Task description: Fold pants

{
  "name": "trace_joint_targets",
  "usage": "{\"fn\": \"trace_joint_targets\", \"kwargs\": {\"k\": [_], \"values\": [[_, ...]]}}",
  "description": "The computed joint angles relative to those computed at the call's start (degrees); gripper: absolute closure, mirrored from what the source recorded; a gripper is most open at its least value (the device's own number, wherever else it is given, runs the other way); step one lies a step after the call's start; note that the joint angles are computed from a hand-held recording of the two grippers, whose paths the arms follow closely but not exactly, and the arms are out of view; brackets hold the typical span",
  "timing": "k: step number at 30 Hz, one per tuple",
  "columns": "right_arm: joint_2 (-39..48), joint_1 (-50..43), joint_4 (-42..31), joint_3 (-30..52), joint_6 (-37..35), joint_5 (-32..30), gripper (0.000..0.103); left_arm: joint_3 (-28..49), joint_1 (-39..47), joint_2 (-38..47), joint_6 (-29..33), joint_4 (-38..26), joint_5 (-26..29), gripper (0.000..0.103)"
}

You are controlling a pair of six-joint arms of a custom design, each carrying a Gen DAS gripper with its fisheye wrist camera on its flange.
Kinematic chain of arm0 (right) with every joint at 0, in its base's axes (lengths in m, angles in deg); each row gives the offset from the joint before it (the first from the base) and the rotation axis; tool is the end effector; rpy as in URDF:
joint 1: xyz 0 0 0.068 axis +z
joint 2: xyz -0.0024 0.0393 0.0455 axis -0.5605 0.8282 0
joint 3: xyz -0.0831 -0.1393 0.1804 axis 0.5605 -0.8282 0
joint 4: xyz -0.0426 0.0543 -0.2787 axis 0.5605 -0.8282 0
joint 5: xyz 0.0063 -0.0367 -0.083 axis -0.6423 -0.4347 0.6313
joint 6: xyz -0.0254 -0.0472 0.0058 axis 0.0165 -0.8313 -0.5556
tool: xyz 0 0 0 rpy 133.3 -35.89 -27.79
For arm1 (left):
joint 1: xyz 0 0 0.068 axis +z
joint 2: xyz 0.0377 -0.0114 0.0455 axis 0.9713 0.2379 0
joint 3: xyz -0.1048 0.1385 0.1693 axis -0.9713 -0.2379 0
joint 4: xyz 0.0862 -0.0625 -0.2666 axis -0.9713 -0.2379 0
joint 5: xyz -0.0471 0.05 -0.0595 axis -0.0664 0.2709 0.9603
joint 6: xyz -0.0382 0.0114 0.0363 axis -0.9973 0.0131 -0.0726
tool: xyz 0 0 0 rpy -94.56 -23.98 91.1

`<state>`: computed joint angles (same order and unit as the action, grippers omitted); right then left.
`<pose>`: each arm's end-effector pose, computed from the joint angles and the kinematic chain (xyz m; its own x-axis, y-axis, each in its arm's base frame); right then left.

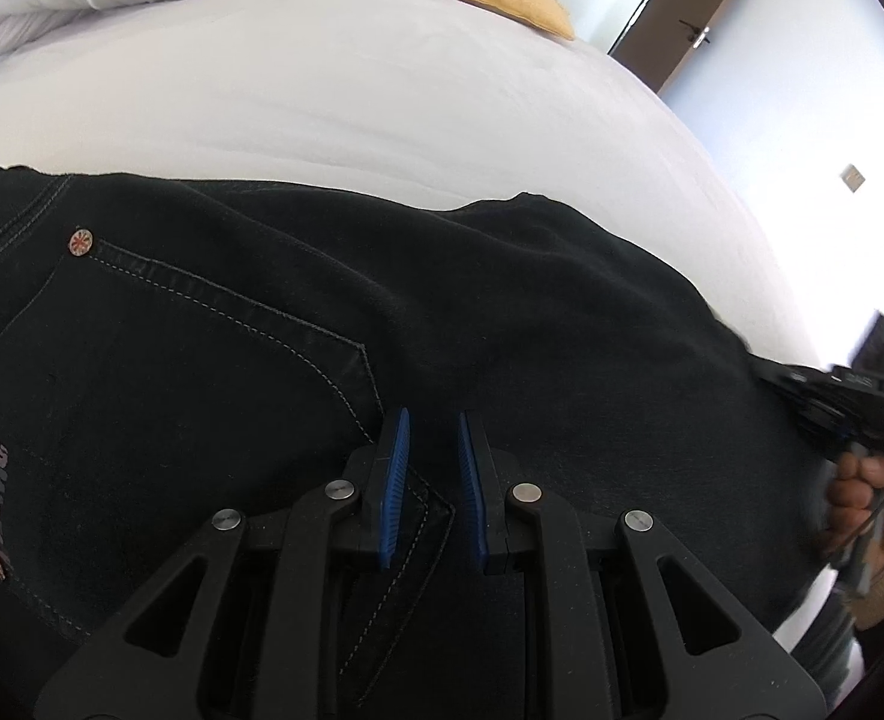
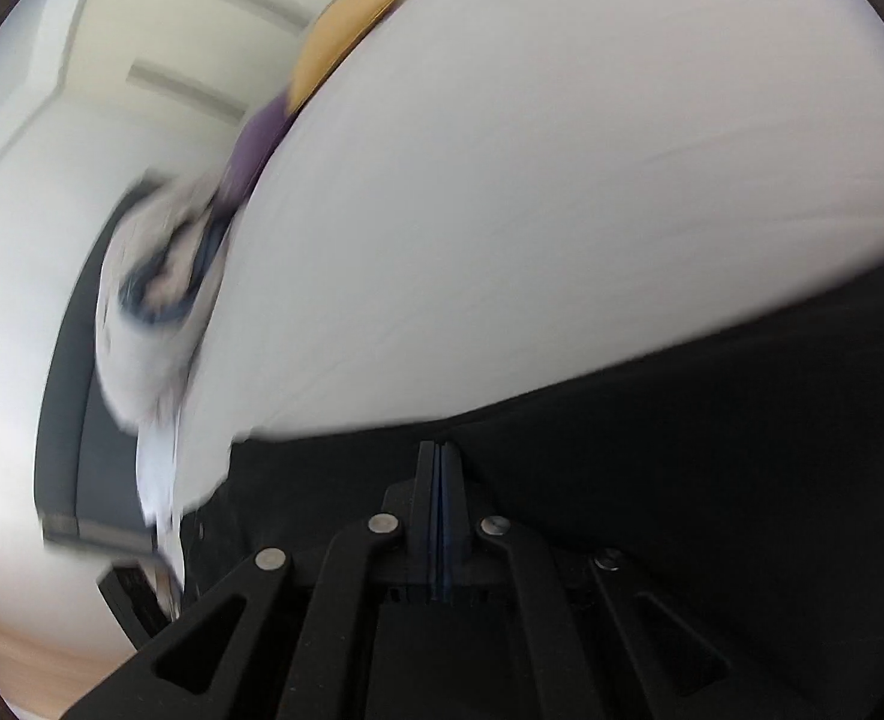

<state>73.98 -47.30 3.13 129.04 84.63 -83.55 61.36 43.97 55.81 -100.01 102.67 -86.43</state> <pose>0.4060 -0.0721 0.0448 -0.9196 0.2002 -0.3381 -0.0426 0.8046 0.5923 0.2056 -0.1214 -0.0068 -0.7773 -0.3934 -0.4910 -0.2558 0.9106 -0.3246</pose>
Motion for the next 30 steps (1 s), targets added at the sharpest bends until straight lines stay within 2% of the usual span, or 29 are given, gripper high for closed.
{"fn": "trace_joint_targets", "kwargs": {"k": [2, 4, 5, 6, 7, 8, 11, 13, 14, 17, 18, 19, 22, 23, 26, 28, 30], "values": [[-2.9, -8.0, 1.3, -0.8, 1.8, 0.8, 0.103, 1.2, -1.4, 0.5, -0.9, -1.8, -1.7, 0.086], [-7.4, -12.0, 2.4, -2.3, 2.2, 5.9, 0.103, 2.7, -1.9, 1.0, -0.9, -4.0, -2.6, 0.086], [-9.4, -13.4, 2.1, -2.7, 1.6, 6.4, 0.102, 3.1, -2.1, 1.2, -0.9, -4.6, -2.9, 0.086], [-12.3, -13.8, 1.6, -4.2, 1.1, 6.9, 0.093, 4.9, -2.2, 2.8, -0.9, -5.3, -3.3, 0.086], [-14.8, -13.6, 0.8, -5.9, -0.2, 5.5, 0.094, 5.3, -2.4, 3.2, -0.9, -5.8, -3.7, 0.086], [-17.9, -12.0, -0.7, -8.5, -1.8, 2.9, 0.094, 6.6, -3.3, 3.8, -1.8, -6.9, -4.4, 0.086], [-24.2, -5.1, -10.8, -14.2, -13.5, -5.3, 0.093, 10.8, -6.9, 4.5, -5.3, -11.9, -6.9, 0.086], [-26.7, 1.5, -14.7, -19.4, -18.8, -8.6, 0.084, 12.2, -7.4, 5.2, -5.6, -13.4, -7.6, 0.086], [-26.5, 4.8, -14.8, -21.3, -19.7, -8.5, 0.084, 12.9, -7.8, 5.1, -5.8, -14.7, -7.9, 0.086], [-22.4, 12.6, -10.3, -25.3, -17.9, -2.9, 0.084, 17.2, -9.2, 7.8, -6.9, -17.5, -8.9, 0.086], [-20.0, 13.2, -9.5, -25.2, -17.8, 0.9, 0.092, 17.7, -9.4, 8.2, -7.0, -17.6, -9.1, 0.086], [-18.6, 11.4, -9.2, -25.3, -19.0, 1.8, 0.103, 17.6, -9.4, 7.8, -7.0, -18.0, -9.1, 0.086], [-17.3, 2.2, -12.2, -23.5, -23.1, 0.5, 0.103, 18.4, -10.0, 8.5, -7.2, -18.2, -9.9, 0.086], [-18.0, 1.3, -10.1, -23.9, -21.4, 1.4, 0.103, 15.8, -9.6, 5.9, -6.9, -18.3, -9.9, 0.086], [-17.2, -10.0, -15.1, -17.5, -24.6, 2.8, 0.103, 16.3, -10.3, 6.3, -7.1, -19.1, -10.9, 0.086], [-16.4, -16.0, -14.8, -13.2, -24.2, 5.1, 0.103, 16.2, -10.7, 6.4, -7.4, -19.0, -11.1, 0.086], [-16.4, -21.1, -12.4, -10.7, -20.7, 8.0, 0.103, 15.7, -10.7, 5.9, -7.4, -19.0, -11.2, 0.086]]}}
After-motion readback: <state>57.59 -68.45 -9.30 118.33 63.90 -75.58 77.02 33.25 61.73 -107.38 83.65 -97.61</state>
